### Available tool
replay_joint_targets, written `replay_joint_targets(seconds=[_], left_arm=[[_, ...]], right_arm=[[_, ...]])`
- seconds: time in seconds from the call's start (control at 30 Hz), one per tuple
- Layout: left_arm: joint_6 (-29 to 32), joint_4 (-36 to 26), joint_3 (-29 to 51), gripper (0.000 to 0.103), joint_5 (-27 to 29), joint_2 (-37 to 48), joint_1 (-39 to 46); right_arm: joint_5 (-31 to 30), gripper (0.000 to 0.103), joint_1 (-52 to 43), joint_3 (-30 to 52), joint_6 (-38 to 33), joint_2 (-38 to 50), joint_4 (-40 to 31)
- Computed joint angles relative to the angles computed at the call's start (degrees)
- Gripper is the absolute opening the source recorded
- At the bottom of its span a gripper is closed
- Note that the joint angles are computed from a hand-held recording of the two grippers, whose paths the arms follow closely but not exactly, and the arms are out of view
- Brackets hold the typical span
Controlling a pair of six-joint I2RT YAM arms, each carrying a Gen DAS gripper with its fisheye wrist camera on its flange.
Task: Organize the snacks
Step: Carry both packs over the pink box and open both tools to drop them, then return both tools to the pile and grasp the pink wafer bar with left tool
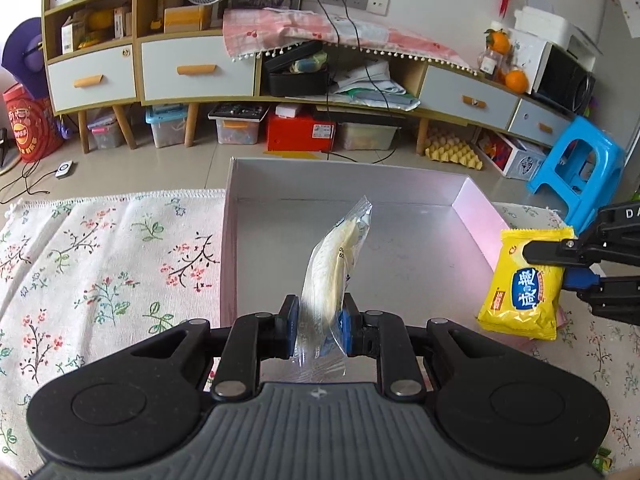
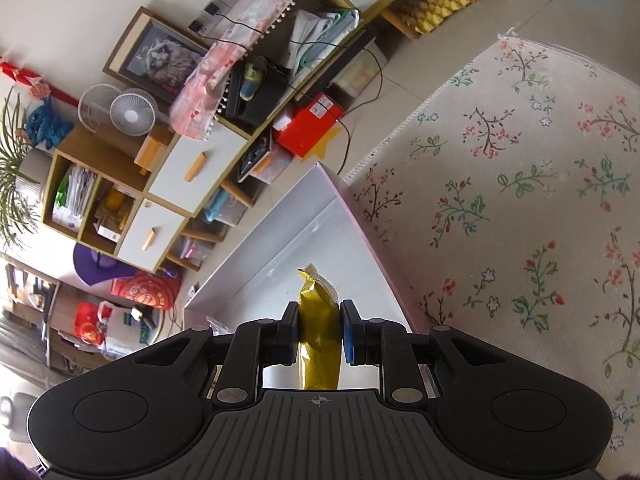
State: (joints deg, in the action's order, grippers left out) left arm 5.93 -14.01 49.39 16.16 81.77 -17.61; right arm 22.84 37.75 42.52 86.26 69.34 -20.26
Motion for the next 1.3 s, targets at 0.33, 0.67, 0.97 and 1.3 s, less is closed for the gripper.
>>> replay_joint_targets(seconds=[0.33, 0.67, 0.97, 1.3], left_arm=[[1.0, 0.5, 0.6, 0.019, -3.2, 1.0, -1.4], [0.1, 1.3, 1.4, 0.021, -6.9, 2.2, -2.6], [-0.3, -0.8, 0.4, 0.069, -6.4, -1.2, -3.0], [-1.0, -9.7, 0.4, 0.083, -5.9, -7.7, -3.8]], right_arm=[[1.0, 0.021, -0.8, 0.4, -5.3, 2.4, 3.3], [0.4, 0.022, -0.2, 3.4, -9.0, 6.2, 1.1], [1.1, 0.057, 0.5, 5.1, -10.3, 4.0, -3.5], [5.5, 0.073, 7.5, 13.2, -7.8, 3.3, -17.4]])
